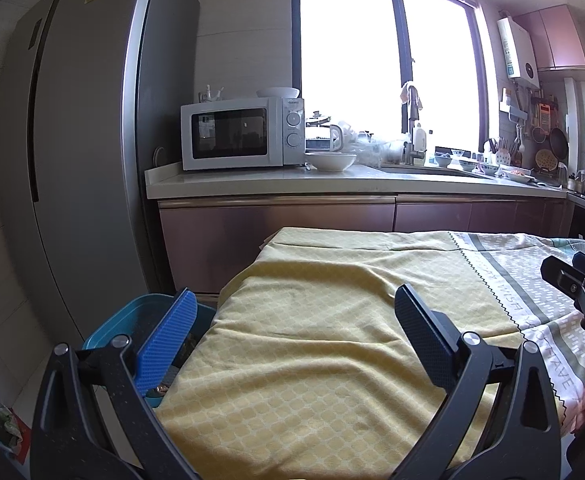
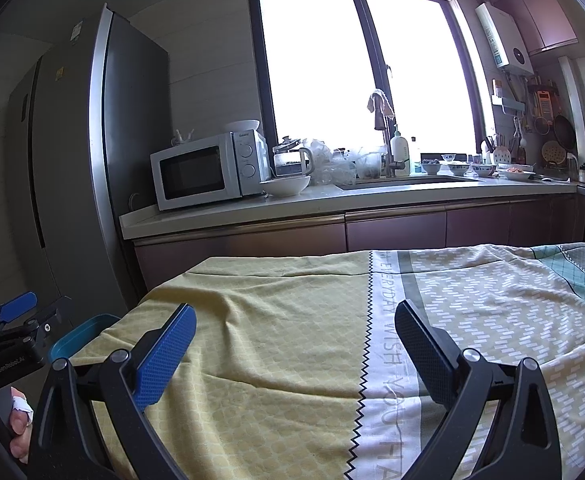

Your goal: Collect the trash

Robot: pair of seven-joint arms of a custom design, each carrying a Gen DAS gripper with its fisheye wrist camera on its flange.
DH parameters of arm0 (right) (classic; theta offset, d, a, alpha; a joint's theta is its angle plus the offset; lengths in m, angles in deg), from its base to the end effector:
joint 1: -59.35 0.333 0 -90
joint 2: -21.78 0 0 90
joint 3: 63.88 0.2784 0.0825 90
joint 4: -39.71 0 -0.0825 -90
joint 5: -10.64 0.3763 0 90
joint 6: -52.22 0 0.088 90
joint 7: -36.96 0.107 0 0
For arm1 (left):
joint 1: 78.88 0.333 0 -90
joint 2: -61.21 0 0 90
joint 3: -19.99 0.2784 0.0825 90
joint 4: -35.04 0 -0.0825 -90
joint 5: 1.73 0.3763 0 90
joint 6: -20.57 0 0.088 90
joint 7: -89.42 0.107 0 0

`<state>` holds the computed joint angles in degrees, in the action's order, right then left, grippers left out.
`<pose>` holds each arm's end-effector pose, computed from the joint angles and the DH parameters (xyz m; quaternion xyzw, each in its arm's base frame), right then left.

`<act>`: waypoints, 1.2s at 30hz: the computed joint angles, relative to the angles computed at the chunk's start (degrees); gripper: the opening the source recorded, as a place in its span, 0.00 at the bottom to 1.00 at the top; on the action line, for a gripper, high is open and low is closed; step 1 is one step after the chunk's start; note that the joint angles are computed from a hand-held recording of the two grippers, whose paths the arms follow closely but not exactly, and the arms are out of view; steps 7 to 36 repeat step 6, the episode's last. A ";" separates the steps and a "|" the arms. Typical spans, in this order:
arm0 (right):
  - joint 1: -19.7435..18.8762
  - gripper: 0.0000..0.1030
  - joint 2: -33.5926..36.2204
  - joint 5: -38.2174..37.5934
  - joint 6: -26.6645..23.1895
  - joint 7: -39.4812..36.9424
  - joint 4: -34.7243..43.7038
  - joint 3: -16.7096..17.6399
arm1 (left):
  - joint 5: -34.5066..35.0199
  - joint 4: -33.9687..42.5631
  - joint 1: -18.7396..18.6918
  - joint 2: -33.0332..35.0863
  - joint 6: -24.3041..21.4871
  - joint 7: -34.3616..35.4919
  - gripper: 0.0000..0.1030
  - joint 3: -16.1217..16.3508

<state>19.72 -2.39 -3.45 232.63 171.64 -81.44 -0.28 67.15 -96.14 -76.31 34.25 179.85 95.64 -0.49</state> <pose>0.4530 0.3151 0.5890 -0.6044 0.5385 -0.3263 0.4880 0.4304 -0.2050 0.5676 -0.6092 0.5369 -0.3787 0.4441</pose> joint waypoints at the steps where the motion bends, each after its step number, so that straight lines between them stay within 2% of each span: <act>1: 0.01 0.93 0.05 0.06 -0.26 0.04 -0.06 -0.21 | -1.34 0.58 -0.52 0.90 0.04 1.48 0.95 0.56; 4: 0.21 0.93 -0.20 -0.42 -1.88 0.37 -0.30 -1.50 | -6.88 2.76 -2.34 4.66 2.14 7.61 0.95 3.22; 6: 0.82 0.93 0.61 -1.27 -3.27 0.60 -0.21 -2.96 | -13.15 5.32 -4.21 8.55 2.38 14.57 0.95 5.15; 36: 0.82 0.93 0.61 -1.27 -3.27 0.60 -0.21 -2.96 | -13.15 5.32 -4.21 8.55 2.38 14.57 0.95 5.15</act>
